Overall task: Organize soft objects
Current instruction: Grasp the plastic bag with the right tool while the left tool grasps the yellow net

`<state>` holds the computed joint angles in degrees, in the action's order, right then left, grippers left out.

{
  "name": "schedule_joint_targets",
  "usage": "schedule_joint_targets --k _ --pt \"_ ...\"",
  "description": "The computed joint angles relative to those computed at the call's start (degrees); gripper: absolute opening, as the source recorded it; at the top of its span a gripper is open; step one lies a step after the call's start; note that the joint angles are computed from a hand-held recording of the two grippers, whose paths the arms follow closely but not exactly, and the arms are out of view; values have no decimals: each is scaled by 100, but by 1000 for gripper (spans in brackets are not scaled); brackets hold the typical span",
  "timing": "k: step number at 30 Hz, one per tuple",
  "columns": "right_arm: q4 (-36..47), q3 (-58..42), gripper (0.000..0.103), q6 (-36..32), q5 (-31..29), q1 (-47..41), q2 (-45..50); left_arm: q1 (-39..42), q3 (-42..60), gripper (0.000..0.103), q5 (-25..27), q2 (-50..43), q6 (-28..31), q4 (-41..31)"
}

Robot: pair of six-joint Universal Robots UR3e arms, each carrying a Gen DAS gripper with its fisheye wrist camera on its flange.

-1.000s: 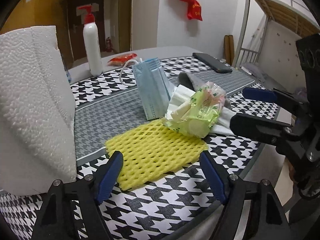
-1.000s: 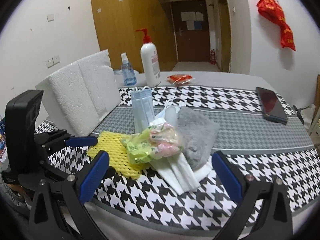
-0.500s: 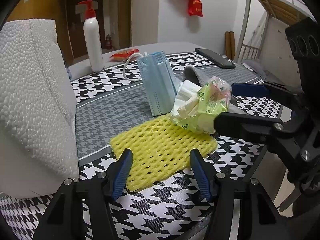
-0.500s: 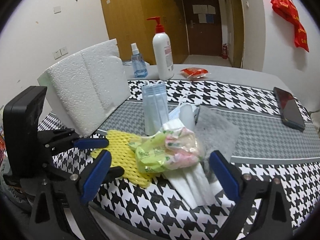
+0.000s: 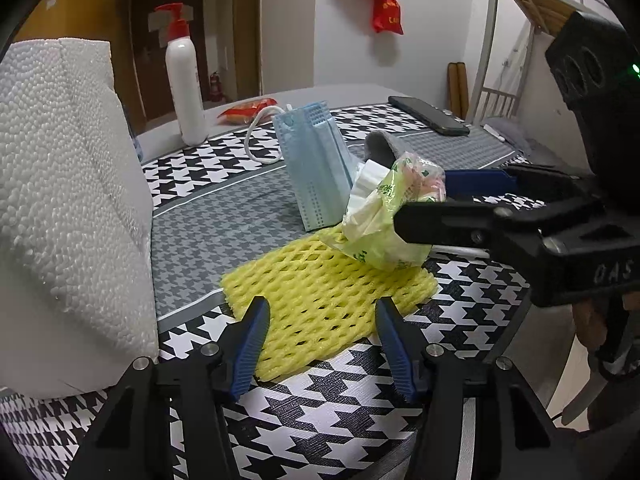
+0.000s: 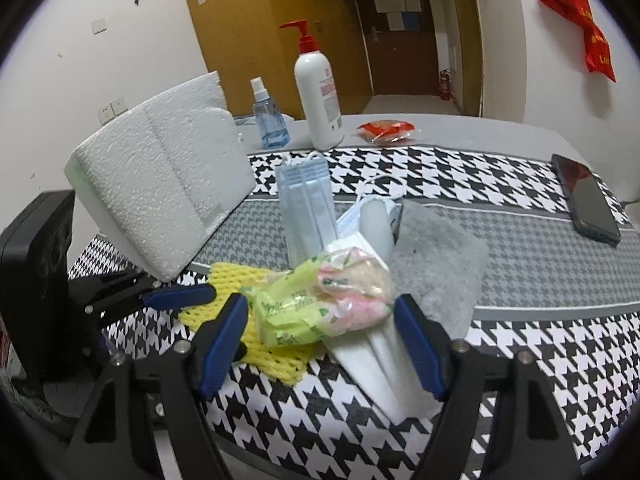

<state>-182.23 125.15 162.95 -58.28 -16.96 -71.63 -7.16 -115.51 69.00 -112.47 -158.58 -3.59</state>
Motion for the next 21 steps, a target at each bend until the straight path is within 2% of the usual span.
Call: schedule_joint_targets --k 8,10,13,16,21 --pt "-77 -264 78 73 -235 296 247 88 10 56 -133 7 19 -69" --pt "-42 -271 63 51 -220 317 232 92 17 56 -144 10 34 -89" --pt "6 -347 56 -3 -409 431 285 97 24 56 -158 16 30 -107" --pt "-44 -324 51 59 -369 389 285 112 7 57 -186 28 24 -99" --pt "-172 14 50 107 -219 161 -165 127 -27 57 -209 39 -1 -60"
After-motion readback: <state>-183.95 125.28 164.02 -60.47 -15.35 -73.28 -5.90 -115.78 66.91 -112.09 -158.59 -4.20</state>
